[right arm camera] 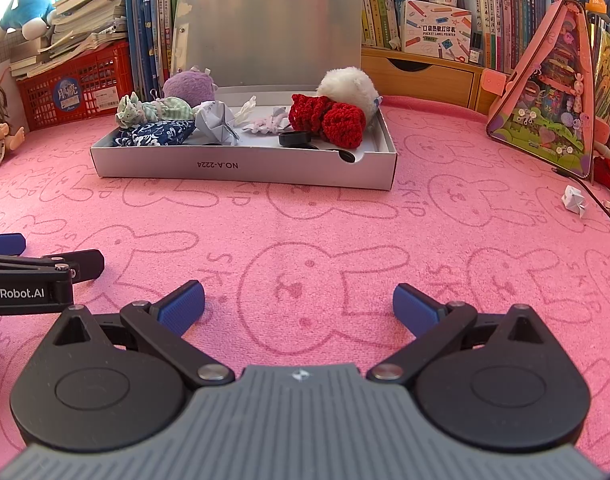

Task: Organize objects

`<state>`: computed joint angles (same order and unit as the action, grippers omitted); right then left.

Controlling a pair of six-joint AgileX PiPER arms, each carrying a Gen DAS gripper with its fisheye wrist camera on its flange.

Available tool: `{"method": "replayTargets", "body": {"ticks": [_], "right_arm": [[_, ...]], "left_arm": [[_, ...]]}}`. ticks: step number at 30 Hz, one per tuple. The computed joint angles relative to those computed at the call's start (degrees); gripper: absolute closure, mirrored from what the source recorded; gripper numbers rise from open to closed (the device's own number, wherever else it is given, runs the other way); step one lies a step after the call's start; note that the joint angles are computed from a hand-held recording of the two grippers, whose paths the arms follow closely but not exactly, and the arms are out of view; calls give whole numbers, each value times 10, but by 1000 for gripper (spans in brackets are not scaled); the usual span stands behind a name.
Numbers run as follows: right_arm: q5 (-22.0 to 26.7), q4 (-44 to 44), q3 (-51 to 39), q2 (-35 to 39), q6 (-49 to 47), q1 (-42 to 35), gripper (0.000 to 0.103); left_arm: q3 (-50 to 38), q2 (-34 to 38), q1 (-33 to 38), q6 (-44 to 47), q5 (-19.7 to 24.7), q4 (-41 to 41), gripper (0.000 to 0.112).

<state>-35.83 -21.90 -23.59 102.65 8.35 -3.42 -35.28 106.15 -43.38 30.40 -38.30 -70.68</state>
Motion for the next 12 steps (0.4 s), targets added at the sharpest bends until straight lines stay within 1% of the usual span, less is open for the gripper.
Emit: {"method": "replayTargets", "body": {"ticks": [12], "right_arm": [[0,-2,0,0,1,-1,0]], "left_arm": [[-1,-1,0,3,0,-3,9]]}}
